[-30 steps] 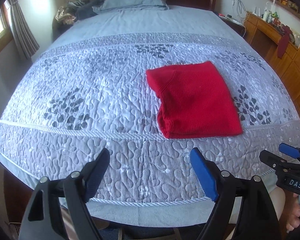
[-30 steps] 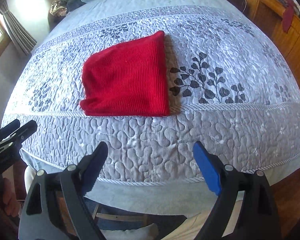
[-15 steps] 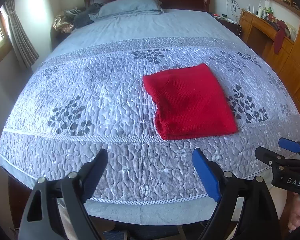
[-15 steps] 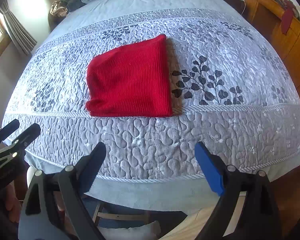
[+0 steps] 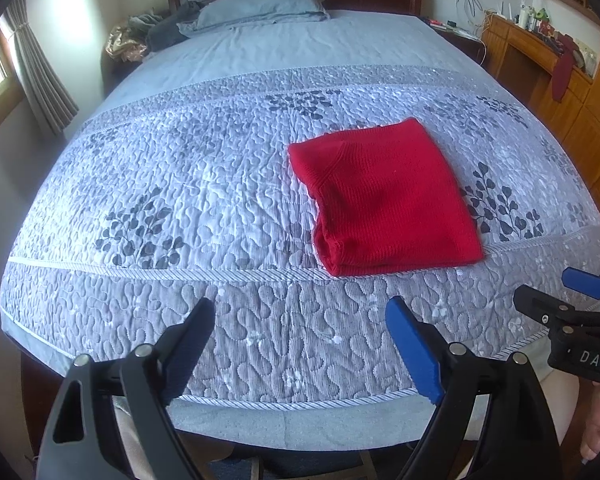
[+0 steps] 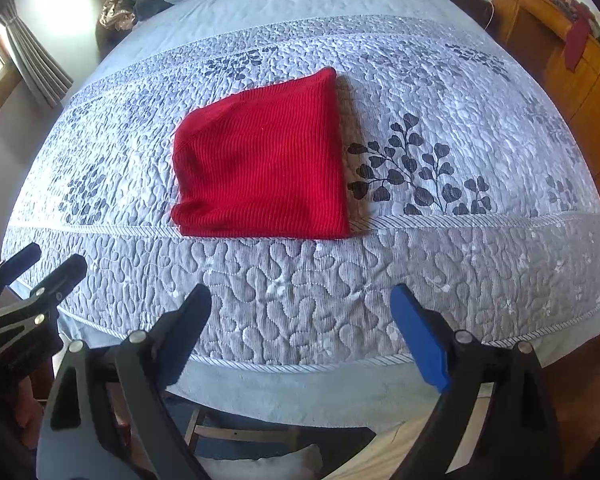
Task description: Fold small clothes
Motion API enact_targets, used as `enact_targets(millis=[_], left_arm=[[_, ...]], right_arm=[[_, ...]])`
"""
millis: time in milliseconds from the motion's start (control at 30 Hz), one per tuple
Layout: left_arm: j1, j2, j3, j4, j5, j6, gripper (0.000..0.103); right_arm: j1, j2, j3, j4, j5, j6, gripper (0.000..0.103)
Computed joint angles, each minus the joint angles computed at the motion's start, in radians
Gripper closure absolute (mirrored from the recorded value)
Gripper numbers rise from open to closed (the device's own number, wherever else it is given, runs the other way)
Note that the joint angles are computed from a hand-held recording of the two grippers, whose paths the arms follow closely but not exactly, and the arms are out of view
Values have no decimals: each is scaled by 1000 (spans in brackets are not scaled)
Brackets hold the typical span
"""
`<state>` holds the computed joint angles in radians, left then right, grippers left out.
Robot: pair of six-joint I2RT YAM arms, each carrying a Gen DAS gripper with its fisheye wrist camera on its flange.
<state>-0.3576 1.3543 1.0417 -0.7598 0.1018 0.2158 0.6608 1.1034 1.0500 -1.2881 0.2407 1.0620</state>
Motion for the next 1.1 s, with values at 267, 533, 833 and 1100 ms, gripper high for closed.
enact_targets(millis=[267,533,833,1100], left_arm=[[12,41,10,13,-15,2,15],[2,51,7,6,-15,-1,15],[2,49,6,0,-13,-8,14],[4,41,12,-9,-4,-14,13]], right_arm=[[-12,-1,-20,8,-3,-10,13],[-7,9,-10,9,6,-24,12],[-19,5,-20,19,-9,-28,12],[-11,6,-19,22,-10,-14,12]])
